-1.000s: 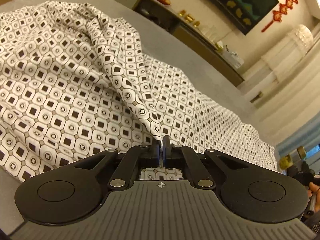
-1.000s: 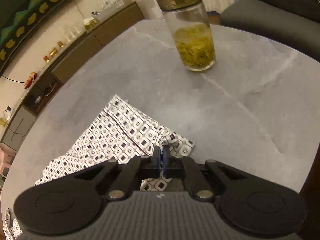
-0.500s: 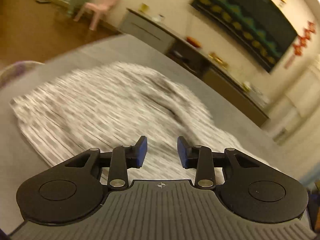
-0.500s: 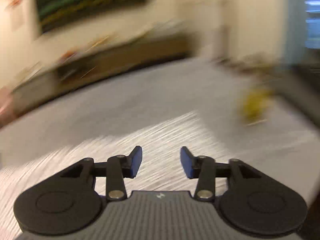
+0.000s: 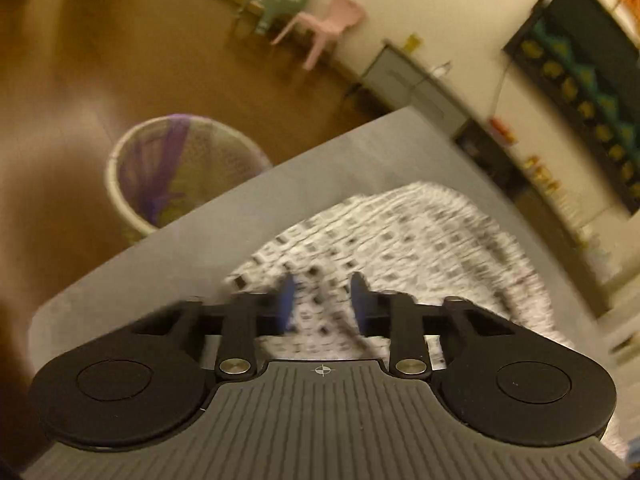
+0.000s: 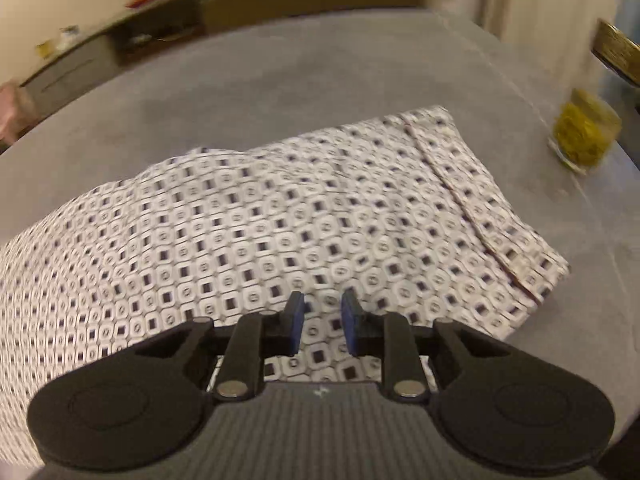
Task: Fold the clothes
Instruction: 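Open both grippers to release the folded cloth, then grasp the cloth edge with the left gripper and lift it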
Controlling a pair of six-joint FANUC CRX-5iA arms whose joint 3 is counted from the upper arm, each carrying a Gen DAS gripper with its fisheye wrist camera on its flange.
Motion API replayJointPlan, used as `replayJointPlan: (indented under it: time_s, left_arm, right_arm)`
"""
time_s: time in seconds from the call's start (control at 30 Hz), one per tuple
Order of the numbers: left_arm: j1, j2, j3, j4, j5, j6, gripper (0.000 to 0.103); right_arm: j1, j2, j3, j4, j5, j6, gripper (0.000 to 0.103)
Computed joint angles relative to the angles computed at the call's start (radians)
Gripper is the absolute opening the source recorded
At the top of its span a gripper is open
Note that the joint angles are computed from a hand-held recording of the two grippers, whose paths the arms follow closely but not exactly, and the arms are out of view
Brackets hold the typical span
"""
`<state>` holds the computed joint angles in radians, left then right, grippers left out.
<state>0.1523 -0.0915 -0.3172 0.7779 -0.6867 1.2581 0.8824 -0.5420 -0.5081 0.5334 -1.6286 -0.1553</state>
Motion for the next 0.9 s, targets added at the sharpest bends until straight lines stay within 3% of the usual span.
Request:
replayJointPlan:
  time_s: [0.07,0.1,0.2,0.3,0.37,0.47,0.6,0.67,0.7,0.73,0.8,0.9]
  left_arm:
    - [-0.003,0.003,-0.020,0.122,-0.030,-0.103,0.026]
    - [-0.009,0.013,-0.015,0.155,-0.049,-0.137,0.027]
    - [-0.028,0.041,0.028,0.106,-0.054,-0.118,0.029]
    - [-0.020,0.056,0.040,0.062,-0.065,-0.074,0.027]
    - [-0.007,0.054,0.020,0.091,-0.074,-0.093,0.023]
    - [0.012,0.033,-0.012,0.131,-0.087,-0.116,0.024]
    - [0.032,0.015,-0.047,0.198,-0.101,-0.148,0.029]
    - [0.034,0.021,-0.052,0.266,-0.113,-0.175,0.034]
    - [0.035,0.024,-0.053,0.300,-0.120,-0.187,0.035]
    - [0.036,0.028,-0.055,0.333,-0.127,-0.198,0.037]
    - [0.031,0.038,-0.062,0.429,-0.134,-0.239,0.044]
    - [0.007,0.060,-0.074,0.618,-0.142,-0.325,0.073]
  right_arm:
    - [0.026,0.062,0.055,0.068,0.039,0.052,0.030]
    - [0.030,0.099,0.090,0.098,0.092,0.098,0.038]
    - [-0.012,0.224,0.210,0.116,0.381,0.280,0.048]
    - [-0.104,0.384,0.375,-0.018,0.679,0.502,0.060]
    - [-0.171,0.519,0.526,-0.176,0.781,0.700,0.065]
    - [-0.261,0.761,0.822,-0.420,0.740,0.952,0.068]
    - [-0.312,1.038,1.168,-0.550,0.573,1.092,0.067]
    - [-0.321,1.137,1.300,-0.573,0.482,1.115,0.048]
    - [-0.320,1.162,1.331,-0.573,0.460,1.124,0.011]
    - [-0.307,1.154,1.320,-0.549,0.471,1.123,0.001]
    - [-0.260,1.064,1.188,-0.466,0.600,1.116,0.001]
    - [-0.164,0.868,0.926,-0.375,0.879,1.198,0.001]
